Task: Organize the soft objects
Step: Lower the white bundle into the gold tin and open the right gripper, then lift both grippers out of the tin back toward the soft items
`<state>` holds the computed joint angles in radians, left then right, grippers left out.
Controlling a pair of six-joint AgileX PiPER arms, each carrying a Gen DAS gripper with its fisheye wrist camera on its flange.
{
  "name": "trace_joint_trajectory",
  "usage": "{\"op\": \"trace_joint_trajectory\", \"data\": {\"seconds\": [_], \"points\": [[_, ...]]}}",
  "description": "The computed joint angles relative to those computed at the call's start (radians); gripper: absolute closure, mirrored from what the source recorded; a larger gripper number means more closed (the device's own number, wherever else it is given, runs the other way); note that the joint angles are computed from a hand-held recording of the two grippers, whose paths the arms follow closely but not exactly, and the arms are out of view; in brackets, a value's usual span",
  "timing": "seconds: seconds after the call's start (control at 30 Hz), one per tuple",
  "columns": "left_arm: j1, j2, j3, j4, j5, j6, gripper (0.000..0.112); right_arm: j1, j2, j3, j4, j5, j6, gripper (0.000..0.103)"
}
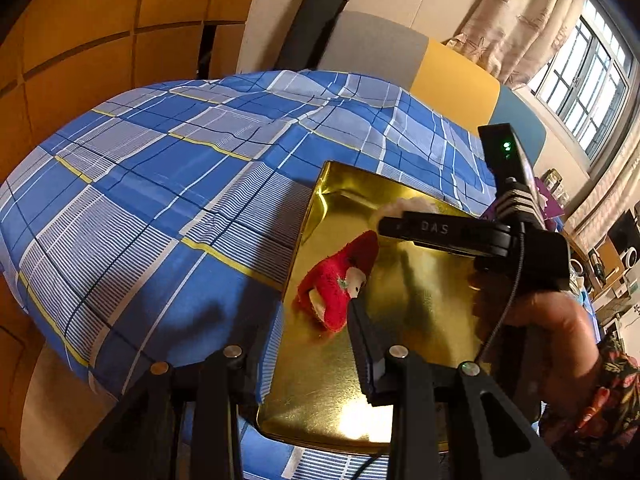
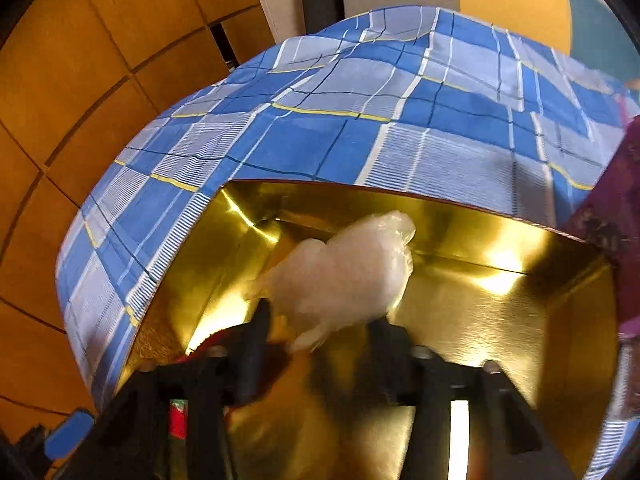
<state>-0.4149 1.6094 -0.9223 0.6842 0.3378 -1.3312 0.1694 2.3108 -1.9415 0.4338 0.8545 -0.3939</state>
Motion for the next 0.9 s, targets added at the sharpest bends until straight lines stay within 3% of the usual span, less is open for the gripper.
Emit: {"op": "trace_joint_trajectory", "data": {"seconds": [0.03,0.07,0.43,0.9], "points": [[0.001,0.000,0.001,-0.001,-0.002,0.000,0.080,0.000,0.004,-0.006,-0.005,0.001,0.020,0.029],[-0.001,-0.001,0.002,0.009,-0.003,-0.012,0.080,-0.004,0.002,-0.003,0.006,0.001,0.019,0.027],[-0.049,0.012,-0.023,-0.006,0.006,-0.012,0.080,-0.085,-0.187,0.217,0.119,-0.053,-0.117,0.025],[-0.163,0.046,-0.104,-0.035,0.043,0.021,0.080,-0.265,-0.506,0.578,0.337,-0.140,-0.432,0.025]]}}
